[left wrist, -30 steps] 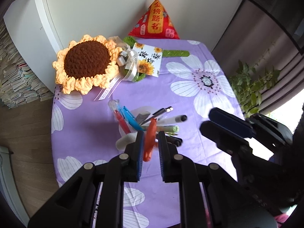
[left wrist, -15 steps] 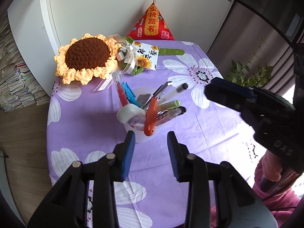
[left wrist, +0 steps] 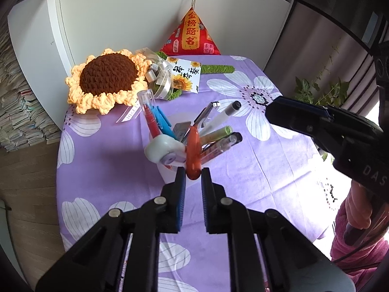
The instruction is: Organize stationery
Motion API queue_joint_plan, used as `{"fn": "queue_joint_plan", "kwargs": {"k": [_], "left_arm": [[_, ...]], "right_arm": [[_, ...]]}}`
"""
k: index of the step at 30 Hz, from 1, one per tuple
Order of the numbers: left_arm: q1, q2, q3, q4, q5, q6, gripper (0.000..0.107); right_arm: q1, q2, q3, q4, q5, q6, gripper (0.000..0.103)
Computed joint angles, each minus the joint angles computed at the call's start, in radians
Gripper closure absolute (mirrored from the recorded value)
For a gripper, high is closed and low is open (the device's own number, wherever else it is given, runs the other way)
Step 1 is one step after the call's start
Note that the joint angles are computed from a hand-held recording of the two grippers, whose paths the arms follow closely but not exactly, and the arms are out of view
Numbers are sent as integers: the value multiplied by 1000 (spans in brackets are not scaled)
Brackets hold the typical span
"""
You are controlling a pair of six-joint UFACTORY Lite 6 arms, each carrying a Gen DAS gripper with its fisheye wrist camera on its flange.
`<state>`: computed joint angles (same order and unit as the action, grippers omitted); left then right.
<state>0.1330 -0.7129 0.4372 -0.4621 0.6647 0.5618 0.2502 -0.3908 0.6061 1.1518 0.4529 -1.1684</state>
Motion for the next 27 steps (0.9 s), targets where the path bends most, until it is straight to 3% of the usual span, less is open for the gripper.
{"fn": "queue_joint_plan", "kwargs": {"k": [8,21,27], "left_arm": [[5,-20,65,3,24,-10,96],[-130,219,168,164,-117,-216,96],[-100,243,196,109,-84,-178,96]], "right_arm": [[9,6,-2,9,-1,-11,86],[17,11,-5,11,-9,-9,86],[14,6,-4,2,1,-2,86]]}}
